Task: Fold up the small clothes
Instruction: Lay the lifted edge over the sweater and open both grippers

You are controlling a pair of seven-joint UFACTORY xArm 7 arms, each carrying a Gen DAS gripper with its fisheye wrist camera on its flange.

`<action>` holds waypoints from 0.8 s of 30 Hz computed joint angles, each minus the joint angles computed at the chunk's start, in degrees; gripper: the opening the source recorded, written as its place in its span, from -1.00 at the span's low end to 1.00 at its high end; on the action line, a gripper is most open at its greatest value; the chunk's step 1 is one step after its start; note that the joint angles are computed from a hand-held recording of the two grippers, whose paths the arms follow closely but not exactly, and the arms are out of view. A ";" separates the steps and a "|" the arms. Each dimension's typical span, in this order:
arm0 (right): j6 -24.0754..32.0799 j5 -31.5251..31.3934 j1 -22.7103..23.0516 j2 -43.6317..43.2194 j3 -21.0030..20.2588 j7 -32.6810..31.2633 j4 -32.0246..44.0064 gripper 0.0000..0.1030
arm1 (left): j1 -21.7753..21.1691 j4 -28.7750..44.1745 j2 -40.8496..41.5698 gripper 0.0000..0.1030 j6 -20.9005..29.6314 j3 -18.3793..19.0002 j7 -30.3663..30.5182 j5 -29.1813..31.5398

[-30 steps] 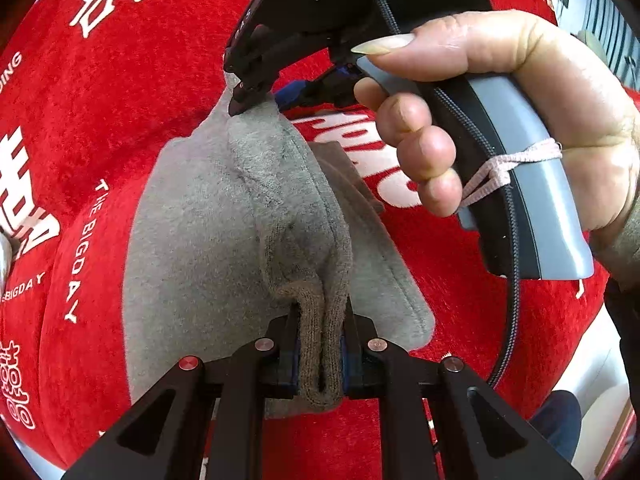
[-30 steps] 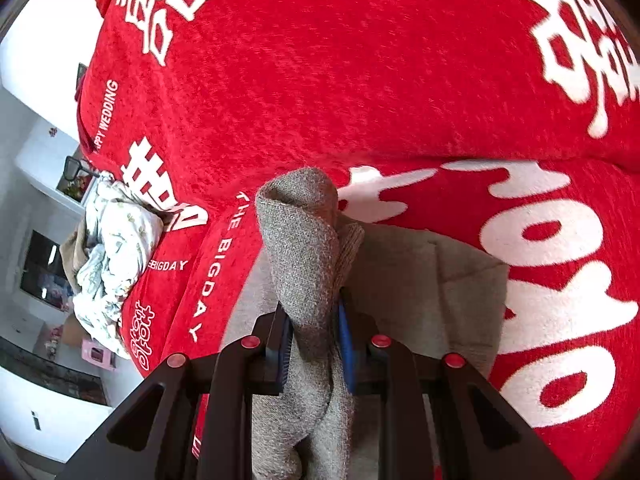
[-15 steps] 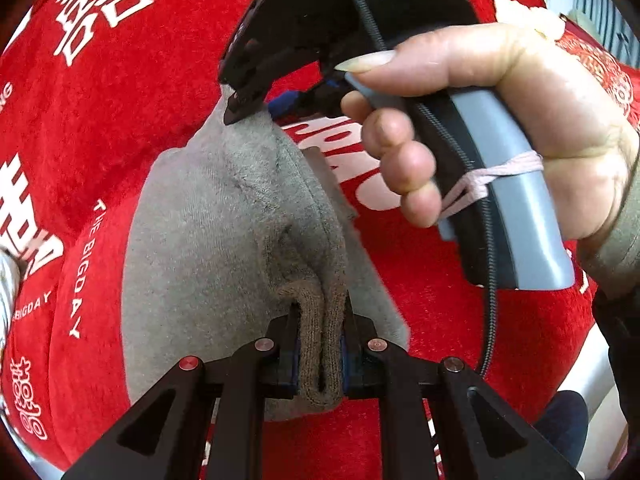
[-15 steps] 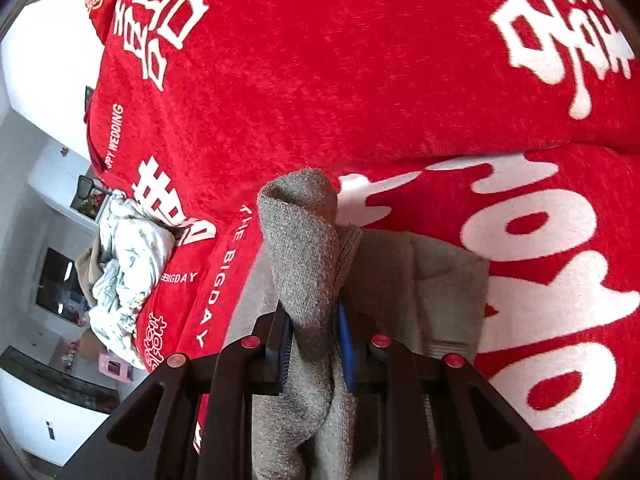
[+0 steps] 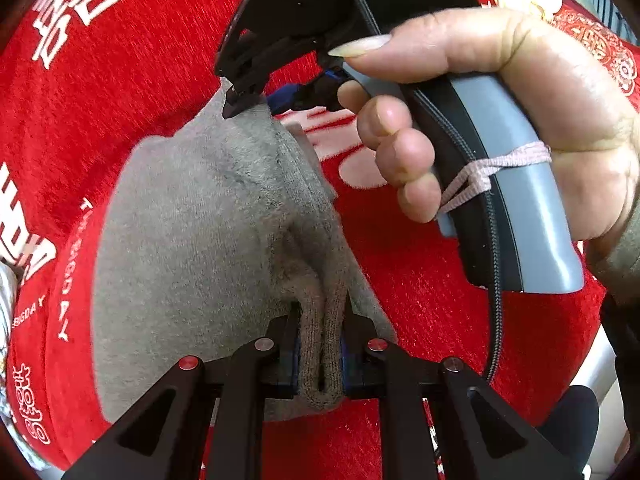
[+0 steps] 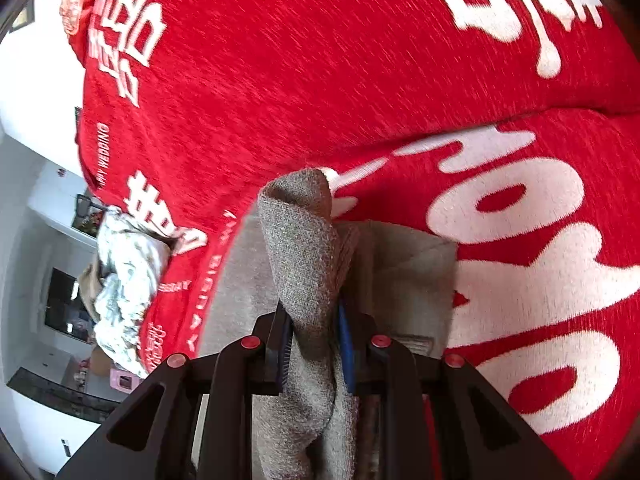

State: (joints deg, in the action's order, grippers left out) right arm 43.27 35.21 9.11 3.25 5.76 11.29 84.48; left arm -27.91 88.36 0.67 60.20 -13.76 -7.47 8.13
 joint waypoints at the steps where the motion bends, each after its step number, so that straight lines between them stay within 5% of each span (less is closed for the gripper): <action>1: 0.20 -0.68 0.00 0.37 -0.09 0.80 -0.35 -0.57 | -0.14 0.09 0.33 -0.71 0.32 -0.13 -0.30 0.01; 9: 1.09 -6.60 0.50 1.39 0.05 4.74 0.84 -0.52 | 0.25 0.27 0.88 -0.71 -0.46 0.49 0.55 -2.74; 12: 3.70 -12.30 0.89 1.66 -0.19 9.54 2.76 -0.29 | 1.28 1.22 1.14 -0.70 0.65 1.10 2.62 -7.09; 13: 4.12 -12.42 0.81 1.03 -0.21 10.41 2.60 -0.08 | 1.62 1.63 1.12 -0.67 1.29 1.25 3.58 -8.54; 14: 4.10 -12.37 0.75 0.43 -0.19 10.52 2.21 0.01 | 2.11 1.95 0.92 -0.29 1.84 1.53 4.82 -10.24; 15: 4.01 -12.61 0.75 -0.57 -0.19 10.49 1.66 0.10 | 2.78 2.17 0.44 0.31 2.60 1.93 6.30 -12.65; 17: 3.53 -13.76 1.10 -2.91 -0.04 10.19 0.36 0.15 | 3.94 -0.60 -2.59 0.69 -0.07 2.65 6.90 -14.28; 21: 1.62 -14.36 2.61 -6.86 0.50 9.35 -2.86 0.30 | 6.52 -4.21 -7.68 0.69 -0.96 5.58 13.63 -24.56; 24: 1.64 -18.78 3.72 -6.60 1.36 11.09 -2.92 0.30 | 9.02 -4.83 -8.37 0.68 -2.69 6.66 13.67 -25.15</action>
